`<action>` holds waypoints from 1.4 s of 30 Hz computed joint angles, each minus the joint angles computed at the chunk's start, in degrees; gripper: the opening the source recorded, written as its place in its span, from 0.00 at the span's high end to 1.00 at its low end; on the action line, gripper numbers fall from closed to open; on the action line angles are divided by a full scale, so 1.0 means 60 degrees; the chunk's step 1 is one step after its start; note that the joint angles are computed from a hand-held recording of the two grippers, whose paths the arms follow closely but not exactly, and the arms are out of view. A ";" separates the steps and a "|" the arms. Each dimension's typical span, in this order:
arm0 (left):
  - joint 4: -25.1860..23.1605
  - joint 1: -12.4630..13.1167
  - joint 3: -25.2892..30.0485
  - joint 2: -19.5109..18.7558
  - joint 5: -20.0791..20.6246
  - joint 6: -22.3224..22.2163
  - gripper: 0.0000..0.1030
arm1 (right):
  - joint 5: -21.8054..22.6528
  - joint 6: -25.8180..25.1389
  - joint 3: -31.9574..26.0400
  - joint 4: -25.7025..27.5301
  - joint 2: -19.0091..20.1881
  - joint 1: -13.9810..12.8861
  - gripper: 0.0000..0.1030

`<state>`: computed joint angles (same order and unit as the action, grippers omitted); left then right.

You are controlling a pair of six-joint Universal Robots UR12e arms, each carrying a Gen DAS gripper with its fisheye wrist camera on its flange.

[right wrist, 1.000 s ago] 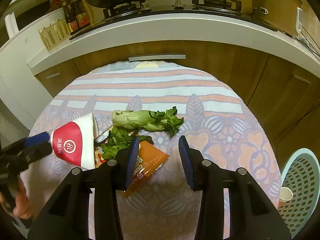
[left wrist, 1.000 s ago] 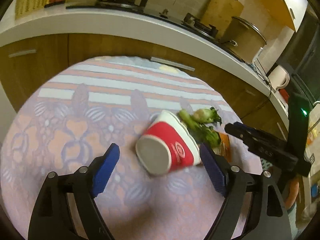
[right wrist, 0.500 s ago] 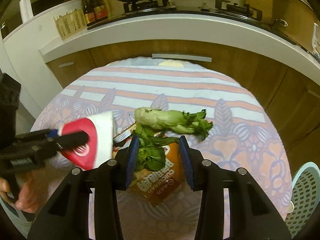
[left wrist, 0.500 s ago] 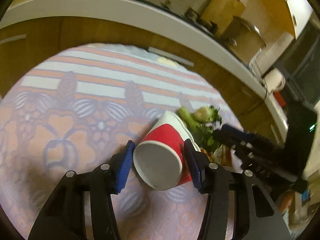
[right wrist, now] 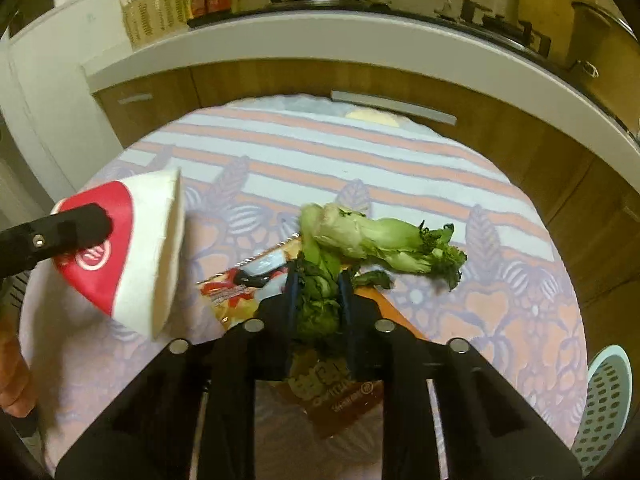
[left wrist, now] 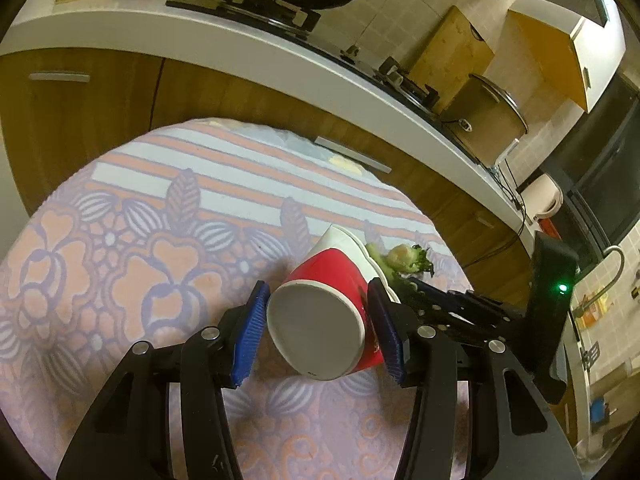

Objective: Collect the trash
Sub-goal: 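Grasp the red paper cup with the left tool while the right tool grasps green leaves, then carry the red cup and leaves over the blue basket and release both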

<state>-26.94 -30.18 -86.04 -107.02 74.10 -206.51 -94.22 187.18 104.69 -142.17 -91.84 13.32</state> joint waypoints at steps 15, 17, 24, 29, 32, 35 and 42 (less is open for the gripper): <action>0.0742 -0.0220 -0.0133 0.0467 0.0591 -0.0053 0.53 | 0.1084 0.0024 0.0310 -0.1398 -0.0989 -0.0004 0.89; 0.0740 -0.0301 -0.0059 0.0460 0.0608 0.0053 0.53 | 0.0973 0.0059 0.0375 -0.1479 -0.1118 0.0002 0.89; 0.0494 -0.0747 0.0541 0.0210 0.0557 0.0551 0.53 | 0.0314 0.0450 0.0815 -0.1759 -0.1887 -0.0256 0.91; 0.0204 -0.1166 0.1193 -0.0210 0.0350 0.0911 0.53 | -0.0098 0.0702 0.1212 -0.1750 -0.2561 -0.0674 0.91; 0.0012 -0.1429 0.1690 -0.0557 0.0089 0.1022 0.53 | -0.0266 0.0856 0.1488 -0.1671 -0.3025 -0.1052 0.91; -0.0202 -0.1671 0.2172 -0.0889 -0.0115 0.1196 0.53 | -0.0365 0.0969 0.1782 -0.1608 -0.3513 -0.1494 0.91; -0.1463 -0.2369 0.3799 -0.1906 -0.0299 0.2225 0.53 | -0.0335 0.1164 0.2552 -0.1096 -0.4664 -0.2761 0.91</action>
<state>-35.71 -44.39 -63.25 -118.46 72.31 -193.16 -96.23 194.16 120.00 -148.75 -119.82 -3.25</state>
